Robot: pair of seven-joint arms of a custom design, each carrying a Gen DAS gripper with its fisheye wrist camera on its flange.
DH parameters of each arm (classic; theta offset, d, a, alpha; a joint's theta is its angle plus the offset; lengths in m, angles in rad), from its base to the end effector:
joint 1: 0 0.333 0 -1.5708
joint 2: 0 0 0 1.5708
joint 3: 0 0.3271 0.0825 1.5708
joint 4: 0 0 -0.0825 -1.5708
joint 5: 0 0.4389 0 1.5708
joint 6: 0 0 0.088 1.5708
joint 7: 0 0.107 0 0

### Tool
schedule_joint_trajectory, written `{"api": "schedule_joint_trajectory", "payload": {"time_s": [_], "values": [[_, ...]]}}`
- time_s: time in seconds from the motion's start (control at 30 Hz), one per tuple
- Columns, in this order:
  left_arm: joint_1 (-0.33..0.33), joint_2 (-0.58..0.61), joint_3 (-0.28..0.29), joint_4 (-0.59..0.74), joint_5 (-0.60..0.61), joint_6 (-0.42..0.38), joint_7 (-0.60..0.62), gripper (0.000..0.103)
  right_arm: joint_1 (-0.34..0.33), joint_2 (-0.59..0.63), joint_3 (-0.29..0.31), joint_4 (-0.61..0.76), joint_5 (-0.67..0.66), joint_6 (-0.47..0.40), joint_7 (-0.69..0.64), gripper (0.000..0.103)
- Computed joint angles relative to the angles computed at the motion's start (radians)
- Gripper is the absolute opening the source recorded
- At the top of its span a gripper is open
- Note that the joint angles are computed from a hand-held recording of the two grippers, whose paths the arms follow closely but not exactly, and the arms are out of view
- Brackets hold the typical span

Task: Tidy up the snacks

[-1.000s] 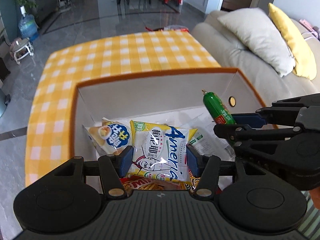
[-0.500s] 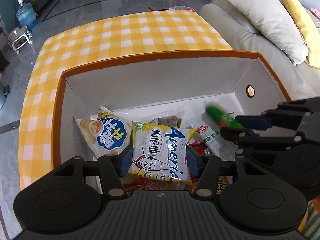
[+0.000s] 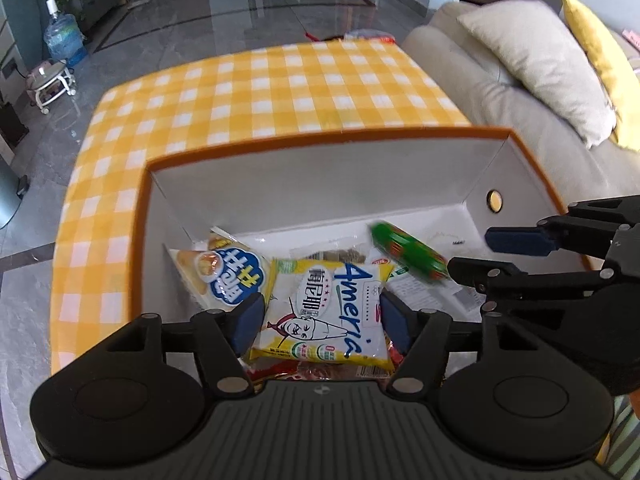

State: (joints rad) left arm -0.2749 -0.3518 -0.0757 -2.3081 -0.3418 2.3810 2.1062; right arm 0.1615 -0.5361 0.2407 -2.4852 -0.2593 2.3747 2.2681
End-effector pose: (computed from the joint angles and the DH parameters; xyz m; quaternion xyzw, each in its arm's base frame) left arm 0.4931 -0.1865 0.5186 -0.4138 0.8769 -0.2314 0.0792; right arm 0.4307 0.1862 0.5032 -0.6294 0.7328 -0.2101 0.1508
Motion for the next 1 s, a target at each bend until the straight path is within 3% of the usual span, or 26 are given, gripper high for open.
{"api": "schedule_joint_trajectory", "payload": {"time_s": [0.2, 0.5, 0.77, 1.0], "values": [[-0.020, -0.093, 0.034, -0.056, -0.062, 0.056, 0.037, 0.078, -0.008, -0.093, 0.020, -0.029, -0.006, 0.010, 0.047, 0.054], [-0.063, -0.262, 0.095, -0.141, -0.094, 0.163, 0.037, 0.079, -0.018, -0.241, 0.095, -0.027, -0.031, -0.014, 0.101, 0.066], [-0.109, -0.417, 0.135, -0.229, -0.034, 0.323, 0.014, 0.080, -0.039, -0.381, 0.179, -0.011, -0.054, -0.053, 0.192, 0.077], [-0.126, -0.552, 0.144, -0.333, 0.051, 0.459, -0.057, 0.090, -0.064, -0.507, 0.274, 0.007, -0.082, -0.119, 0.300, 0.093]]}}
